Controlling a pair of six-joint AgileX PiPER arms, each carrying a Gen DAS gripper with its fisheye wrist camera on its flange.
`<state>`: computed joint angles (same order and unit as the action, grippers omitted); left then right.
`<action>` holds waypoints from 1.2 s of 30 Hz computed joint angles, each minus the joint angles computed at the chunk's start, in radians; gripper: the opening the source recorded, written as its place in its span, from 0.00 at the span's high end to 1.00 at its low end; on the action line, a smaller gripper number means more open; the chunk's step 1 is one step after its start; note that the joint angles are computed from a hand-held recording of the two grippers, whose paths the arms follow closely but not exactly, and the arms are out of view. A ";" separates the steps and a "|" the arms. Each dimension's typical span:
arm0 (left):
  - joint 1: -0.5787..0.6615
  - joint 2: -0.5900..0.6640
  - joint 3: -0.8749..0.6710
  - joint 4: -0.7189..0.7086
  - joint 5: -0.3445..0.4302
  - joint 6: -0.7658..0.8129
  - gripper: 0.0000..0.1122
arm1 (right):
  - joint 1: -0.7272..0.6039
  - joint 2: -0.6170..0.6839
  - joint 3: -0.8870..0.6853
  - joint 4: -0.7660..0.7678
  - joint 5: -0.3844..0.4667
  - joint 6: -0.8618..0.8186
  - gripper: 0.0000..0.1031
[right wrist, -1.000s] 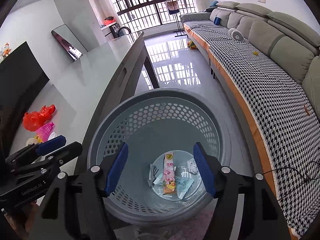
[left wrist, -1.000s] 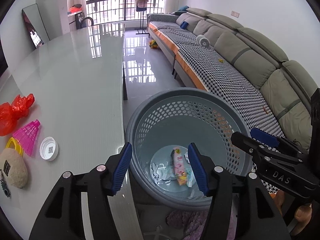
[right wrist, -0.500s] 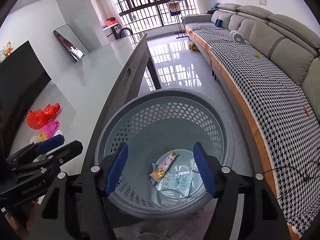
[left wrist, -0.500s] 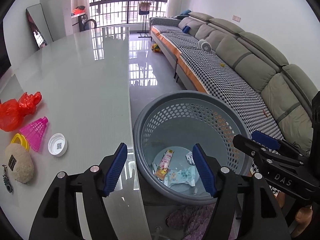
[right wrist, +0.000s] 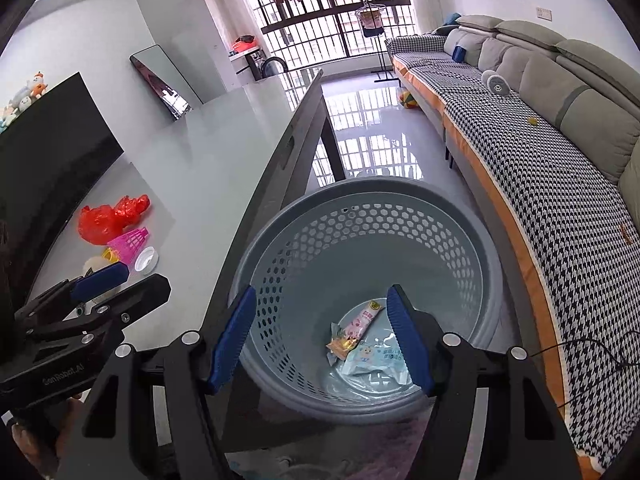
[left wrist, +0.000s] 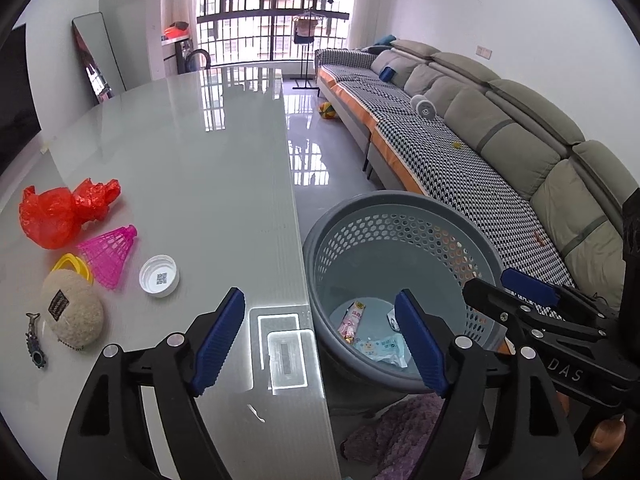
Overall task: Collect trash
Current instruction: 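Move both open tools back over the table toward the white cap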
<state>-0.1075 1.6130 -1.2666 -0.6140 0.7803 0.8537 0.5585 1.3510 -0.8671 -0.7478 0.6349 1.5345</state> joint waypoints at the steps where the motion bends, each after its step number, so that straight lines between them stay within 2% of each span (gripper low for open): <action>1: 0.012 -0.006 0.005 -0.003 0.000 0.007 0.32 | 0.006 0.007 -0.008 -0.002 -0.001 -0.001 0.37; 9: 0.132 -0.021 0.006 -0.014 0.016 0.044 0.31 | 0.064 0.102 -0.101 -0.016 -0.024 -0.001 0.37; 14: 0.238 -0.009 -0.003 -0.068 0.045 0.118 0.28 | 0.086 0.185 -0.192 -0.014 -0.047 -0.035 0.37; 20: 0.327 0.023 -0.038 -0.059 0.049 0.133 0.28 | 0.096 0.293 -0.325 0.019 -0.078 -0.110 0.37; 36: 0.474 0.120 -0.144 -0.061 0.080 0.132 0.26 | 0.119 0.538 -0.673 0.195 -0.027 -0.388 0.37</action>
